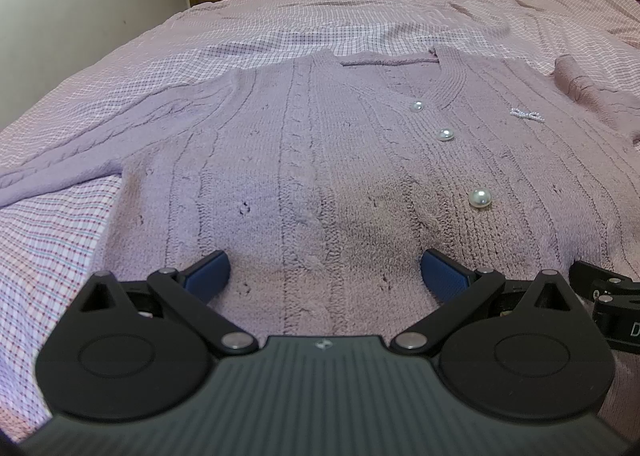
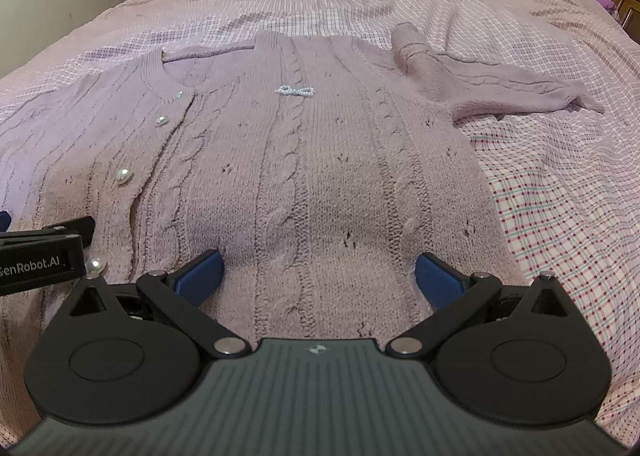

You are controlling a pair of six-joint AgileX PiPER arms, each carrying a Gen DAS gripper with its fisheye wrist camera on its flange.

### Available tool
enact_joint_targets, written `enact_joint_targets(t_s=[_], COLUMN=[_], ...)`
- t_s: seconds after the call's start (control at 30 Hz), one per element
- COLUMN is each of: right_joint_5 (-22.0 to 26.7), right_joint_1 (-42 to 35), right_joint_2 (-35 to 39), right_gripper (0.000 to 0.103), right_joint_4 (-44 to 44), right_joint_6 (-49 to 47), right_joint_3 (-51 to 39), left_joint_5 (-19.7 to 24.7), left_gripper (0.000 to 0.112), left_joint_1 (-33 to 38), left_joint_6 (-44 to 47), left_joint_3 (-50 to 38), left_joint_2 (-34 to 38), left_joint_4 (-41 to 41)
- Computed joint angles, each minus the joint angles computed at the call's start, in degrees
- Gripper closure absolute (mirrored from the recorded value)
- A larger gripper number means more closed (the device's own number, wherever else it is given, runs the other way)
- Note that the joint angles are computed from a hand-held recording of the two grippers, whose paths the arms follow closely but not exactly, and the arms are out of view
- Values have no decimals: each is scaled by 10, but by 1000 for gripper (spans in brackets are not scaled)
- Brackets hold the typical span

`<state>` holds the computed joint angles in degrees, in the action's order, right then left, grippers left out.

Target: Fold small clothes

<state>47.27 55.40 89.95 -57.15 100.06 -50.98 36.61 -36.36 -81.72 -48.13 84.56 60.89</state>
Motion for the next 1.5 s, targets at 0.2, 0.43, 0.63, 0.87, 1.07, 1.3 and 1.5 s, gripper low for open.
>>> enact_joint_targets(t_s=[0.2, 0.43, 0.63, 0.87, 1.07, 1.3, 1.5], right_joint_5=[4, -2, -22, -104, -210, -243, -260], right_joint_1=[1, -1, -16, -81, -221, -378, -516], right_joint_2=[2, -2, -15, -85, -166, -224, -194], right_gripper=[0, 0, 0, 0, 0, 0, 0], right_joint_4=[4, 4, 29, 123, 381, 596, 660], right_joint_6=[-14, -14, -56, -177, -434, -704, -813], right_joint_3=[-4, 2, 1, 19, 50, 64, 52], left_joint_5=[9, -2, -6, 16, 45, 61, 69], left_gripper=[9, 9, 9, 9, 10, 10, 10], left_joint_1=[4, 12, 21, 33, 28, 16, 10], left_joint_6=[24, 29, 64, 152, 185, 189, 185], left_joint_3=[-15, -18, -27, -65, -96, -125, -138], left_joint_2=[10, 16, 16, 14, 7, 14, 34], left_joint_4=[-18, -24, -53, -139, -175, -177, -178])
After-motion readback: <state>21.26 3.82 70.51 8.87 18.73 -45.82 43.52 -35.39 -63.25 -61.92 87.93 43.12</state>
